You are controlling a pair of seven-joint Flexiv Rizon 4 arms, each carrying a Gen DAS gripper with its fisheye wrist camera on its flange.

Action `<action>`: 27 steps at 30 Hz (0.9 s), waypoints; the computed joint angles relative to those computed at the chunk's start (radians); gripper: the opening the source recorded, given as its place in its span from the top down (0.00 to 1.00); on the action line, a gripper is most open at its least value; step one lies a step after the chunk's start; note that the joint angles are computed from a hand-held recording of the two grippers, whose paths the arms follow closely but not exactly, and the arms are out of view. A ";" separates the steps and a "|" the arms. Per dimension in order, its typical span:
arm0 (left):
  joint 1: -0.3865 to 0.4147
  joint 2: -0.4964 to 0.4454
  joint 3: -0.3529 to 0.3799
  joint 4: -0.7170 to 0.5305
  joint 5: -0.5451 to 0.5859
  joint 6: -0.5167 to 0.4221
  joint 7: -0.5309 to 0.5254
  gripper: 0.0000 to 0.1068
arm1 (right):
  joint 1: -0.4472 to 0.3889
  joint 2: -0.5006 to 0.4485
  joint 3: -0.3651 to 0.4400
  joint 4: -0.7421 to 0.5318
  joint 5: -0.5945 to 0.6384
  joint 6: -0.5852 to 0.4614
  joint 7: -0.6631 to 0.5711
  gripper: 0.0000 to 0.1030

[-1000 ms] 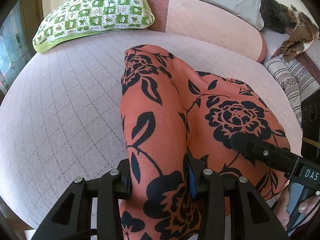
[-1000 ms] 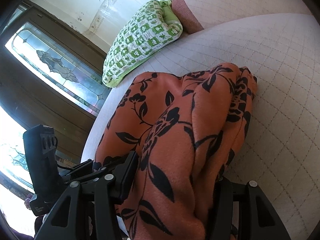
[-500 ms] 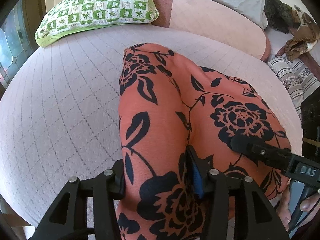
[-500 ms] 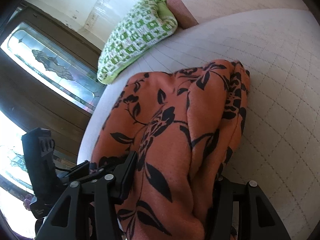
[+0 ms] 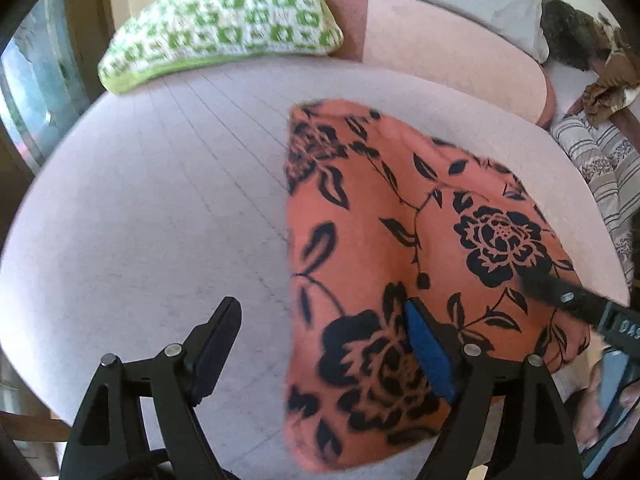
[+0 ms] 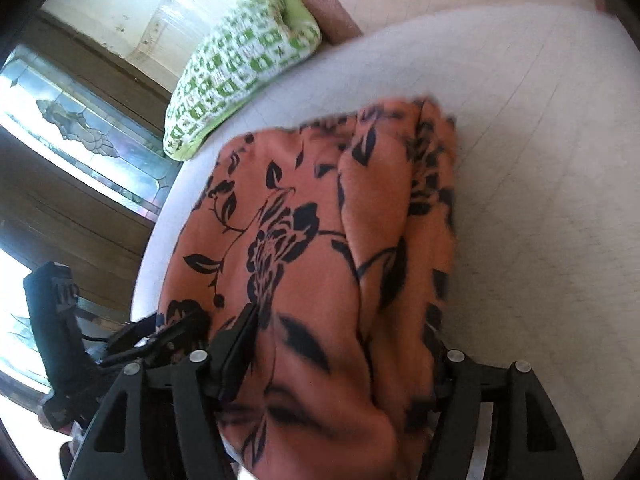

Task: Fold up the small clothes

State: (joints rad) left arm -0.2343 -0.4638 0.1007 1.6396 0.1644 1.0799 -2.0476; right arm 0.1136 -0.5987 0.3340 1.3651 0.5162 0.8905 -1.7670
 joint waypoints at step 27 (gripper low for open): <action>-0.022 0.111 0.052 0.018 0.192 -0.108 -0.136 0.21 | 0.049 0.172 0.020 0.262 -0.060 0.295 -0.119 0.65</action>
